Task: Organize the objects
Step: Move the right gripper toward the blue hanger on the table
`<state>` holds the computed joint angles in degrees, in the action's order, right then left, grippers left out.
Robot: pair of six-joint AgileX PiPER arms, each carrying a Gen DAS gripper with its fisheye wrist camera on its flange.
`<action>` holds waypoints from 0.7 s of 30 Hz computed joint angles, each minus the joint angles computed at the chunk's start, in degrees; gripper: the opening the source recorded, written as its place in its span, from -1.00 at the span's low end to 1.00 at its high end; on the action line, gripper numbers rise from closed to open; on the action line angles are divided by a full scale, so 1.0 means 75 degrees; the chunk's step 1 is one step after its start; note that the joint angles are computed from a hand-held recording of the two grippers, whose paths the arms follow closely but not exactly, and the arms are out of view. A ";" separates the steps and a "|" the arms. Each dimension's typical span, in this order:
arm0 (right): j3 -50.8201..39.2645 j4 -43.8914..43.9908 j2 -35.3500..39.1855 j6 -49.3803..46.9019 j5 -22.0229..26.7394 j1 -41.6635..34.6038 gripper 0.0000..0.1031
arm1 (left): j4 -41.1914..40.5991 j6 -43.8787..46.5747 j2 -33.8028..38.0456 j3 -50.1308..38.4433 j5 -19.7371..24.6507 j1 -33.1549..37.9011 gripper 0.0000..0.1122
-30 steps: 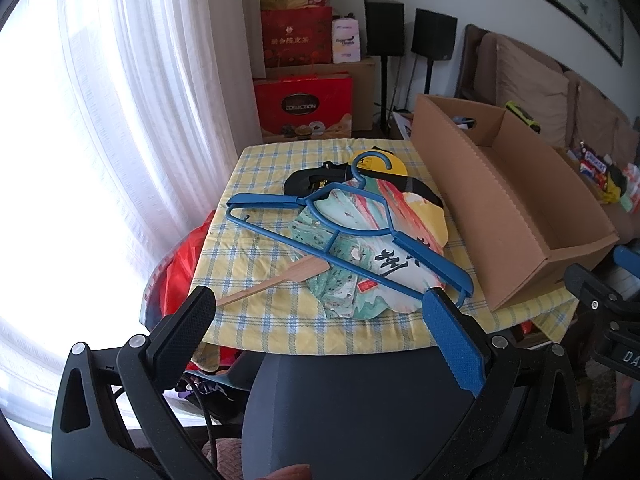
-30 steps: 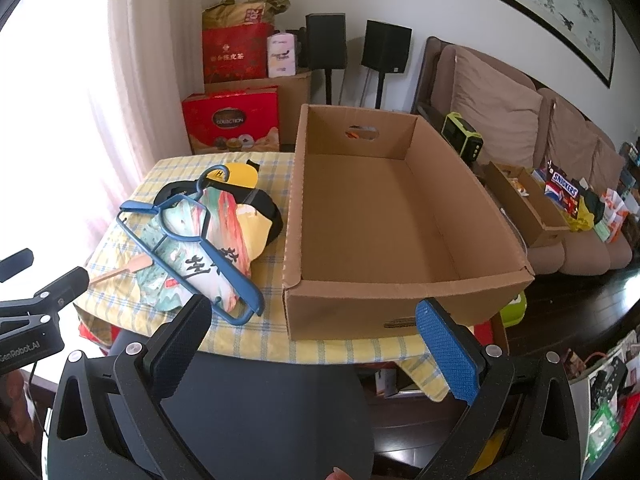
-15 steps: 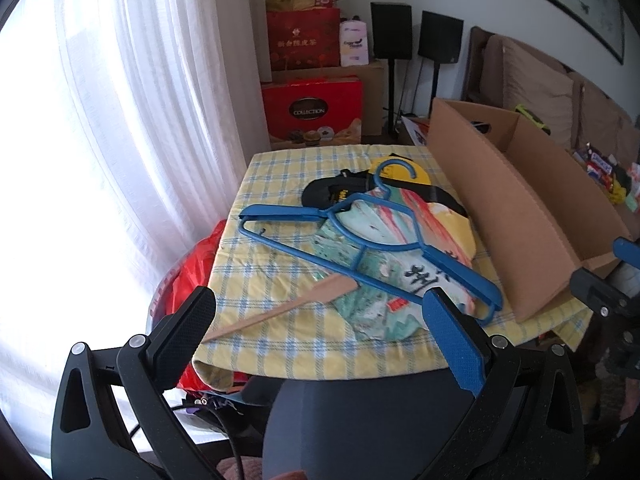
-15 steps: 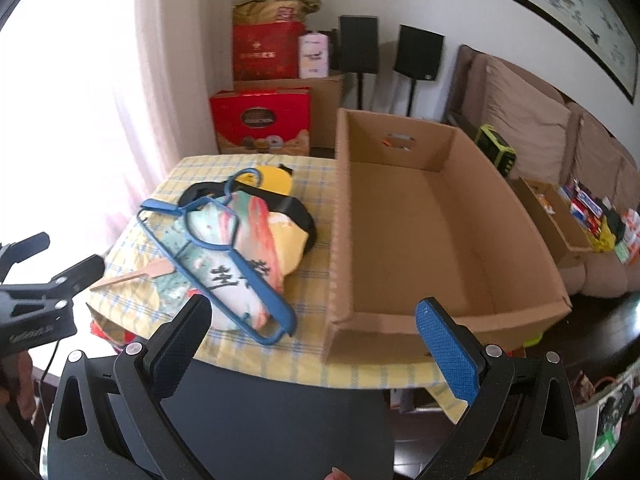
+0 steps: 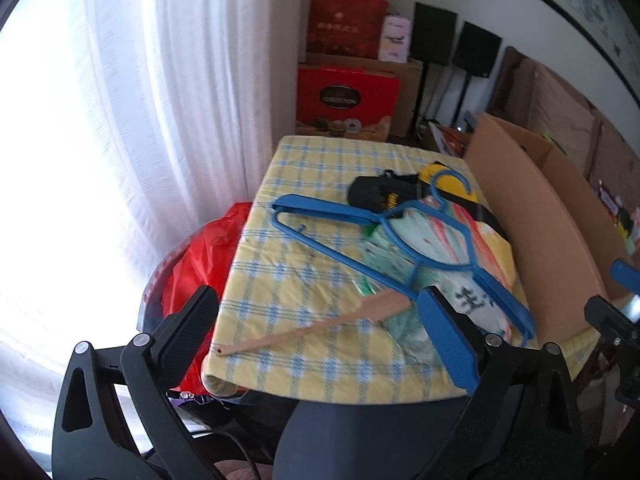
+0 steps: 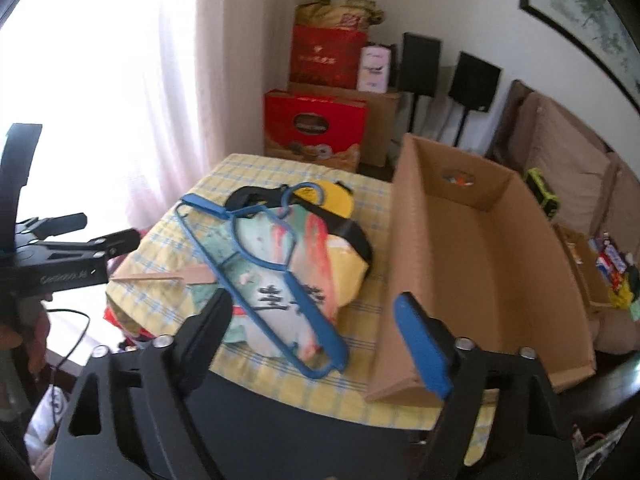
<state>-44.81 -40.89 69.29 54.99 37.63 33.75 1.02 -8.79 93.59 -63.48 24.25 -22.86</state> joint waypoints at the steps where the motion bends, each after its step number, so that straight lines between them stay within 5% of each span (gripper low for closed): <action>1: -0.0046 0.0190 0.0079 -0.0211 -0.0136 -0.0093 0.33 | -0.0383 0.0340 0.0124 -0.0096 0.0006 0.0142 0.71; 5: -0.0503 0.1194 0.0791 -0.1383 -0.0678 -0.0591 0.16 | -0.1524 0.1338 0.0806 -0.0728 0.0242 0.0594 0.39; 21: -0.2463 0.1857 0.3762 -0.1806 -0.1243 -0.1322 0.16 | -0.2149 0.1477 0.3188 -0.3190 0.1437 0.0862 0.38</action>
